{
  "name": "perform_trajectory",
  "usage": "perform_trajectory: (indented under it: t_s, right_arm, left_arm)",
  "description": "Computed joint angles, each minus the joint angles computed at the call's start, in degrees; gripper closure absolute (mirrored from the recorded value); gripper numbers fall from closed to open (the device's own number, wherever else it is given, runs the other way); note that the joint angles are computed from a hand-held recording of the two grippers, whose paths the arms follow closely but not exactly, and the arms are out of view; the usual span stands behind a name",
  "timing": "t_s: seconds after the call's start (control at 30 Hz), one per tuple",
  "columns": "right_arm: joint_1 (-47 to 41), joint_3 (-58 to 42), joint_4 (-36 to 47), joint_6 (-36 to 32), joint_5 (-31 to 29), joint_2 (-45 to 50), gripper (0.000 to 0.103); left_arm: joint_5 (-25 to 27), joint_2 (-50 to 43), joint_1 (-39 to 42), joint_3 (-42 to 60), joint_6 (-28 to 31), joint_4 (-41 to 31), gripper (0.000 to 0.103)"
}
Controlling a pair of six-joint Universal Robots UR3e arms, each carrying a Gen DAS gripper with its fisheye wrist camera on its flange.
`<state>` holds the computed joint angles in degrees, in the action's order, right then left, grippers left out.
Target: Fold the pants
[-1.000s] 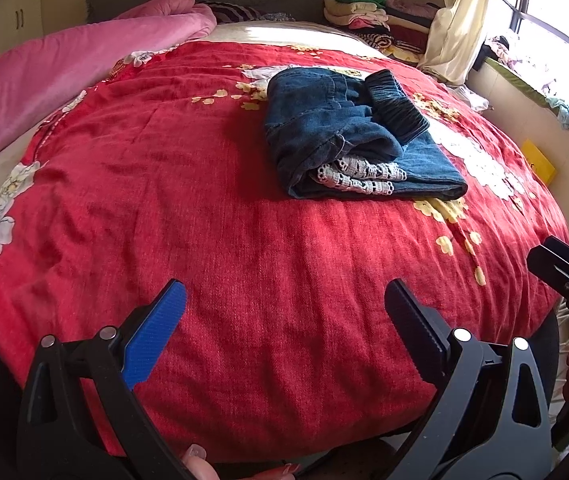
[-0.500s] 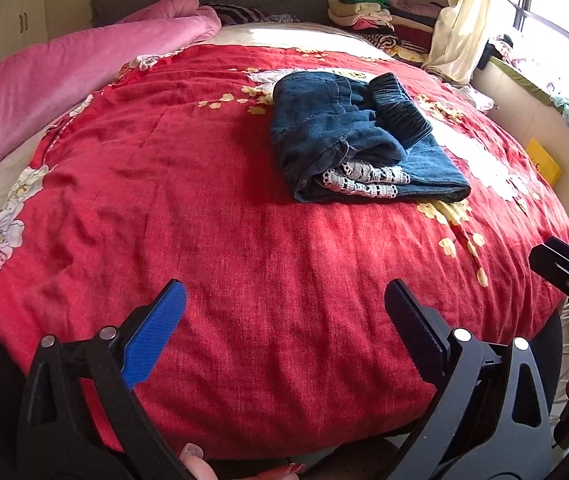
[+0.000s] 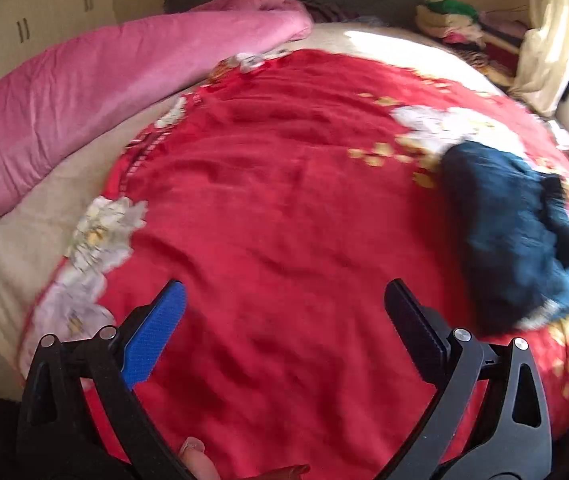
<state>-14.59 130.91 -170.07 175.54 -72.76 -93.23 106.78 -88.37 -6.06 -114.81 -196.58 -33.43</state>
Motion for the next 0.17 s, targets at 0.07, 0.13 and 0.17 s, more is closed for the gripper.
perform_trajectory:
  t_s: [0.07,0.13,0.17]
  right_arm:
    - [-1.2,-9.17,0.65,-0.76,-6.92,8.81,0.005]
    - [-2.62,-19.75,3.1,-1.19,-11.18,17.76,0.005]
    - [-3.03,-24.35,4.0,-0.26,-13.22,21.74,0.005]
  left_arm:
    - [1.15,-7.54,6.25,7.42,2.53,-3.65,0.01]
    - [0.6,-15.64,11.67,14.7,3.91,-5.95,0.01]
    - [1.89,-19.94,13.01,18.49,3.85,-7.73,0.008]
